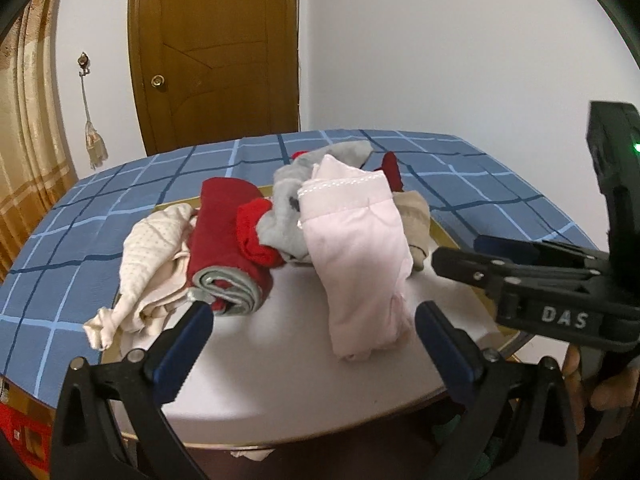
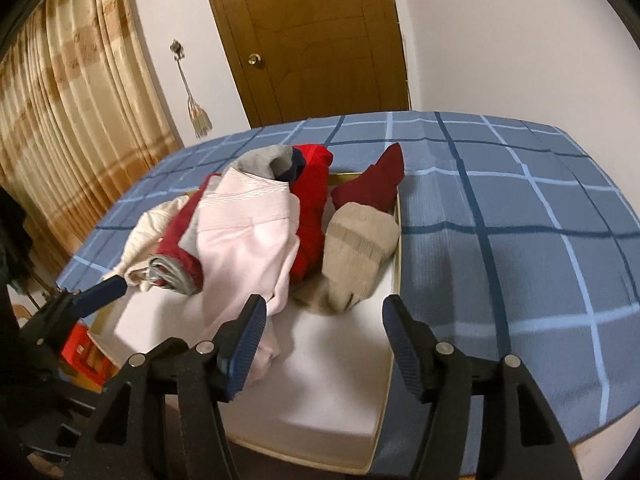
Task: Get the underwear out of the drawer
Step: 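Move both tools back down toward the open drawer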
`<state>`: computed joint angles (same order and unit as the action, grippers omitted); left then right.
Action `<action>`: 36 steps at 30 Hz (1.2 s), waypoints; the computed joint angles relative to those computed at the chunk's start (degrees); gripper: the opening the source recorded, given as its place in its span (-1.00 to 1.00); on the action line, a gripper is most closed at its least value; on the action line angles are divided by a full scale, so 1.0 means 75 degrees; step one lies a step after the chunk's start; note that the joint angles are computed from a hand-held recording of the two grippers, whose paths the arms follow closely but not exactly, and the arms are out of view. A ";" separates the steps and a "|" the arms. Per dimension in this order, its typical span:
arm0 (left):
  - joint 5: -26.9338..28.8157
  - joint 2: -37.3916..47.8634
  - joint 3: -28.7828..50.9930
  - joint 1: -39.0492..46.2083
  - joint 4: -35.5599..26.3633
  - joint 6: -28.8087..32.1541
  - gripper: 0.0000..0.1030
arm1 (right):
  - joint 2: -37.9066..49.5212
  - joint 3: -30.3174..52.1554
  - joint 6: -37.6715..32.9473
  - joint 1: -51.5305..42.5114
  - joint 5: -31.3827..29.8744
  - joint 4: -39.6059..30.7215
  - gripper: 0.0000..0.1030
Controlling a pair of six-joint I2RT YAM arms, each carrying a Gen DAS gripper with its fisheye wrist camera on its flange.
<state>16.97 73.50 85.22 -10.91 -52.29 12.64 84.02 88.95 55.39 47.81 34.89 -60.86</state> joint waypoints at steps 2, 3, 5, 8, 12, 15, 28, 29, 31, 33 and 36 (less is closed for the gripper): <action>-0.0034 -0.0167 -0.0175 0.0041 0.0104 0.0063 0.99 | -0.0130 -0.0149 0.0345 0.0274 0.0223 0.0083 0.23; -0.0070 -0.0261 -0.0261 0.0067 0.0142 0.0095 0.99 | -0.0175 -0.0200 0.0456 0.0361 0.0283 0.0119 0.23; -0.0140 -0.0389 -0.0392 0.0078 0.0201 0.0133 0.99 | -0.0276 -0.0313 0.0772 0.0652 0.0516 0.0185 0.23; -0.0215 -0.0586 -0.0598 0.0118 0.0246 0.0241 0.99 | -0.0323 -0.0342 0.1279 0.1144 0.0978 -0.0005 0.23; -0.0177 -0.0906 -0.0897 0.0203 0.0328 0.0408 0.99 | -0.0289 -0.0329 0.1721 0.1545 0.1365 -0.0258 0.23; -0.0119 -0.0990 -0.0960 0.0280 0.0274 0.0437 0.99 | -0.0284 -0.0374 0.1963 0.1781 0.1555 -0.0325 0.23; 0.0400 -0.1446 -0.1400 0.0826 -0.0053 0.0776 0.99 | -0.0254 -0.0689 0.3598 0.2739 0.2073 -0.0735 0.23; 0.0457 -0.1489 -0.1431 0.0885 -0.0096 0.0824 0.99 | -0.0222 -0.0670 0.3753 0.2842 0.2113 -0.0809 0.23; 0.0529 -0.1566 -0.1492 0.0975 -0.0166 0.0899 0.99 | -0.0125 -0.0603 0.4044 0.3027 0.2195 -0.1001 0.23; 0.0604 -0.1643 -0.1560 0.1066 -0.0236 0.1003 0.99 | -0.0012 -0.0550 0.4365 0.3218 0.2255 -0.1200 0.23; 0.0698 -0.1784 -0.1692 0.1203 -0.0313 0.1166 0.99 | 0.0060 -0.0604 0.4797 0.3450 0.2263 -0.1322 0.23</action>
<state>22.20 60.12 72.53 -1.88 -54.64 21.39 84.47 84.42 91.37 73.68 51.86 -70.77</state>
